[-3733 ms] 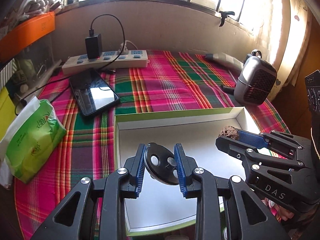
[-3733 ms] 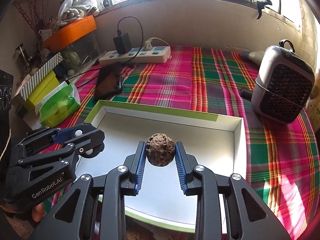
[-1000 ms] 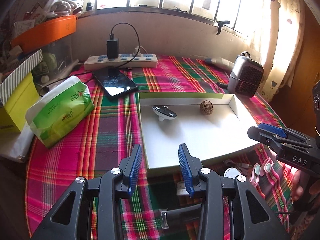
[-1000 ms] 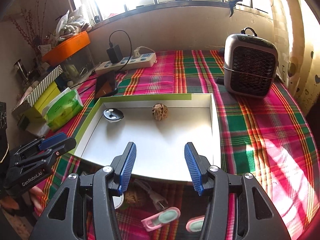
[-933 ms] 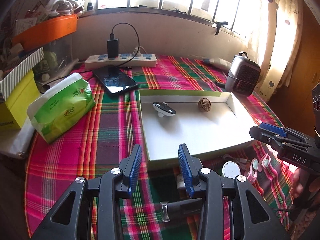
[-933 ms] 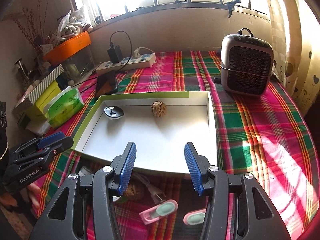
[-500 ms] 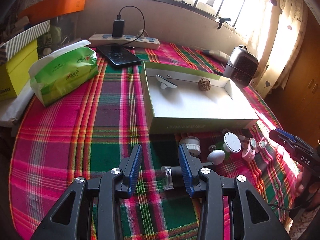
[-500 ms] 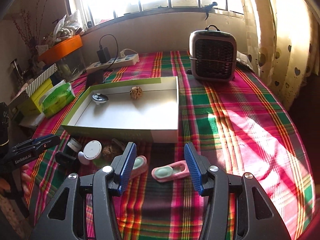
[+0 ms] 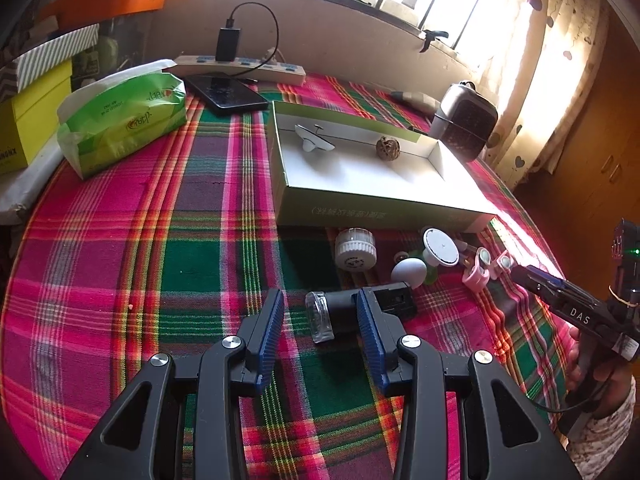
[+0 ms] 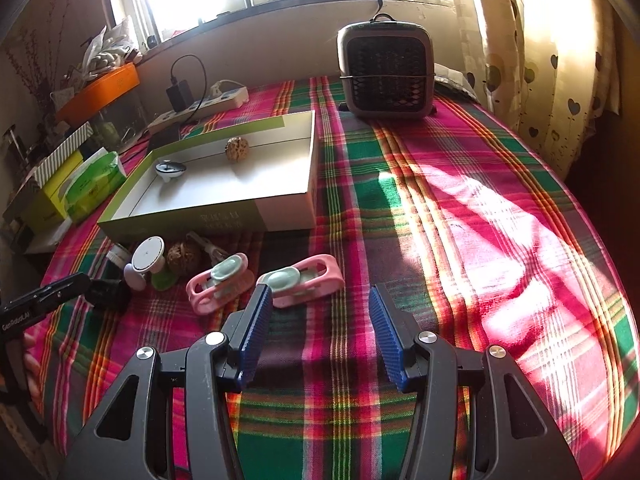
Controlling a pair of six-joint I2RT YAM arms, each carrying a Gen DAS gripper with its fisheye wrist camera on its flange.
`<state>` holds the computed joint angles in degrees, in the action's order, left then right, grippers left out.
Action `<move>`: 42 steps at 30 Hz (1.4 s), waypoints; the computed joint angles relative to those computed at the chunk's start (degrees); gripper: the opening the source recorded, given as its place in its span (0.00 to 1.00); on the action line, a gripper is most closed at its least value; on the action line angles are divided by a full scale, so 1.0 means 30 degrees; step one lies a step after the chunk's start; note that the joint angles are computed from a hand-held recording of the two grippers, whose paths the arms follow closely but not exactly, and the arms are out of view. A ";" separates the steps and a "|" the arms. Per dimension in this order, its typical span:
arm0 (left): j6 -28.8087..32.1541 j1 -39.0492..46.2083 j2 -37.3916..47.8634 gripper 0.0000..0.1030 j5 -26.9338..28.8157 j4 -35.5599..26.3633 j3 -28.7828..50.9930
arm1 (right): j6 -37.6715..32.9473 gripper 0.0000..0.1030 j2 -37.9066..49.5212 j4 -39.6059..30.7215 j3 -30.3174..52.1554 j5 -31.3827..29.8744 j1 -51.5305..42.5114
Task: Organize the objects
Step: 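Withdraw both grippers and move the left gripper to the black flashlight, then grasp the black flashlight with the left gripper and turn it upright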
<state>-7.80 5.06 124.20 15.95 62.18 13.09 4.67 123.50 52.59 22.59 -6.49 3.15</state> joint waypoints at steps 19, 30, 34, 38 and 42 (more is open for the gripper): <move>0.0245 -0.1588 -0.0061 0.35 -0.0873 0.1090 -0.0657 | 0.0128 0.50 0.0620 0.0150 0.0521 -0.1017 -0.0830; 0.0059 -0.0647 0.0785 0.36 -0.0309 0.1105 0.0314 | -0.0421 0.50 0.0578 -0.1725 0.2456 -0.0798 -0.1039; 0.0089 -0.0533 0.0787 0.36 -0.0197 0.0983 0.0411 | -0.0502 0.50 0.0610 -0.2323 0.2790 -0.1292 -0.1254; 0.0013 -0.0459 0.0810 0.36 -0.0133 0.0893 0.0563 | -0.0246 0.50 0.0628 -0.2761 0.3220 -0.1119 -0.1404; -0.0042 -0.0105 0.0848 0.37 0.0381 0.0555 0.0820 | -0.0719 0.50 0.0706 -0.4077 0.3954 -0.0489 -0.1206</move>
